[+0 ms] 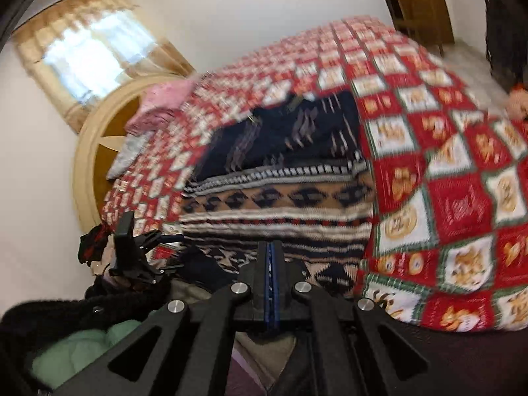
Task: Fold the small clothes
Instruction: 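Grasp the patterned sweater hem with both tools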
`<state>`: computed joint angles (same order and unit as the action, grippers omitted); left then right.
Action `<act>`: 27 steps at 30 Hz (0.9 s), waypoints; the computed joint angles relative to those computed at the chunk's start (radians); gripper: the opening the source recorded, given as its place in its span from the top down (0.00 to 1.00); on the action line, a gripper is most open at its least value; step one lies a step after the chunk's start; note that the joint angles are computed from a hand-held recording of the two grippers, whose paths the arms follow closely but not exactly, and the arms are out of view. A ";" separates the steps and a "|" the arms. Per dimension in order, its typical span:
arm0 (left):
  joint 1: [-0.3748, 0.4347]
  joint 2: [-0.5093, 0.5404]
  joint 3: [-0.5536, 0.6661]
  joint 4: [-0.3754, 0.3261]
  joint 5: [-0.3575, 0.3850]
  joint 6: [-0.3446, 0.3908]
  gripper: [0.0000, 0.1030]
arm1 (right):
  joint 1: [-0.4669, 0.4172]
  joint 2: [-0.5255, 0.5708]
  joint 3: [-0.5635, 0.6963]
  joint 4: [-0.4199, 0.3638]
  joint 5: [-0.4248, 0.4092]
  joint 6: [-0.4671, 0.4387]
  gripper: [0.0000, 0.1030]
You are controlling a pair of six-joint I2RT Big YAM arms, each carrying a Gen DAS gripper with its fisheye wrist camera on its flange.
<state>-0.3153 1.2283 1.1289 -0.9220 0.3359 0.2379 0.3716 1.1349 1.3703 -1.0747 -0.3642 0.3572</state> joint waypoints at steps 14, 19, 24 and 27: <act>0.037 -0.010 0.008 0.032 0.102 -0.085 0.91 | -0.026 0.008 -0.053 0.059 0.028 0.055 0.98; 0.054 -0.074 0.035 0.148 0.107 -0.195 0.91 | -0.040 0.003 -0.076 0.076 0.041 0.042 0.98; 0.063 -0.109 0.030 0.179 0.104 -0.231 0.91 | 0.005 -0.003 -0.139 0.134 0.115 -0.059 0.98; 0.049 -0.107 0.026 0.181 0.067 -0.241 0.91 | 0.046 0.023 -0.149 0.133 0.196 -0.149 0.98</act>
<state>-0.2661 1.1217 1.1551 -0.7407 0.4034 -0.0032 0.4177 1.1578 1.2210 -0.9420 -0.1685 0.2079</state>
